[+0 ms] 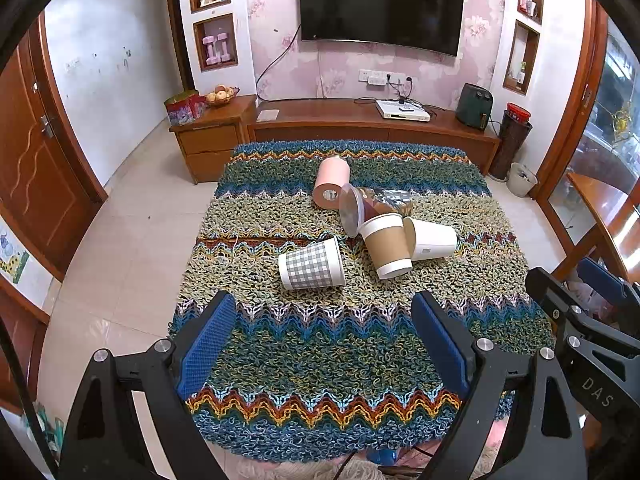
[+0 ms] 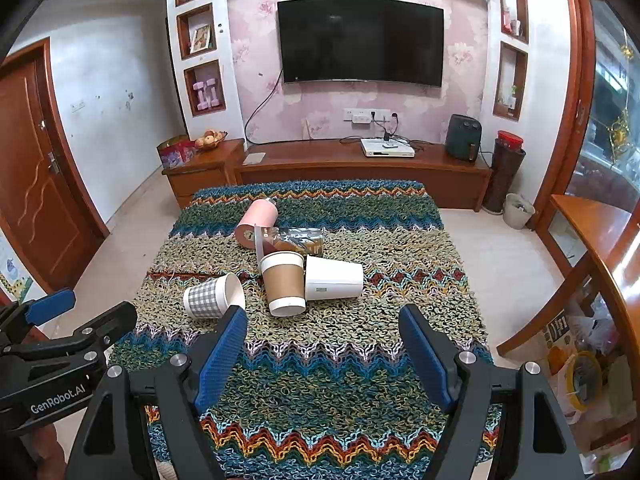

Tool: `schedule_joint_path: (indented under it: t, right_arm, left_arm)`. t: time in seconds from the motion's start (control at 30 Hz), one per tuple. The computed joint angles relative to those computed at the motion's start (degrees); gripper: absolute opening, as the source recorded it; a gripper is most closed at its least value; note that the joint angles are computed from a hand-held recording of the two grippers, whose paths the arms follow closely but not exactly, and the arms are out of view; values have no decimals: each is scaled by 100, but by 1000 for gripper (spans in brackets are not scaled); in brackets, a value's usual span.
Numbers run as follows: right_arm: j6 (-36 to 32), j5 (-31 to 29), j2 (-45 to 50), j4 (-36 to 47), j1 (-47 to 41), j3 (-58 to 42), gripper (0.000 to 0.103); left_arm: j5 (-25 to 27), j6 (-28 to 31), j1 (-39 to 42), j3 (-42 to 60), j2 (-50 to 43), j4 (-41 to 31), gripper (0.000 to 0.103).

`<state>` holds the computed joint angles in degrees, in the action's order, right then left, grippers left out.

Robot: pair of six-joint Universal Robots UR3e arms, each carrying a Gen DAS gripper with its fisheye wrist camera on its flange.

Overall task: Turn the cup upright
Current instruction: 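Move the right gripper toward the brown-sleeved cup lying on its side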

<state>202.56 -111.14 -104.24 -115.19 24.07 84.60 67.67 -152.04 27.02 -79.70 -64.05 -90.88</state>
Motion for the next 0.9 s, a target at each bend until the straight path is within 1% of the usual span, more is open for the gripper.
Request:
schedule_joint_path:
  t: [0.07,0.13,0.2,0.23,0.27,0.5,0.8,0.9]
  right_arm:
    - [49,8,49,2,35,-11,79]
    - [52,75,63,-20,-7,29,79]
    - [-23,213,43,-53,-147,90,79]
    - [-23,229,46,-55,-157,93,79]
    - [-30,235,44,-79,-166,120,79]
    - [-176,514,85,-101,-428,158,79]
    - [-322,758,185,-219,-695,205,79]
    - [-399,935,188,-218,-839,225,79]
  left_arm:
    - [42,-60,-64,-73,-101,186,91]
    - [74,-103,-113,-58,-134,210,91]
    - [105,-145,-158,-195,-111,330,91]
    - [243,-341,-394,-189,-256,525,91]
    - [273,-373,-429,-209,-279,567,91]
    - [312,-400,-442,-175,-346,555,91]
    - [536,-655,-692,-88,-698,824,91]
    - [630,-750,-802,-70,-843,946,91]
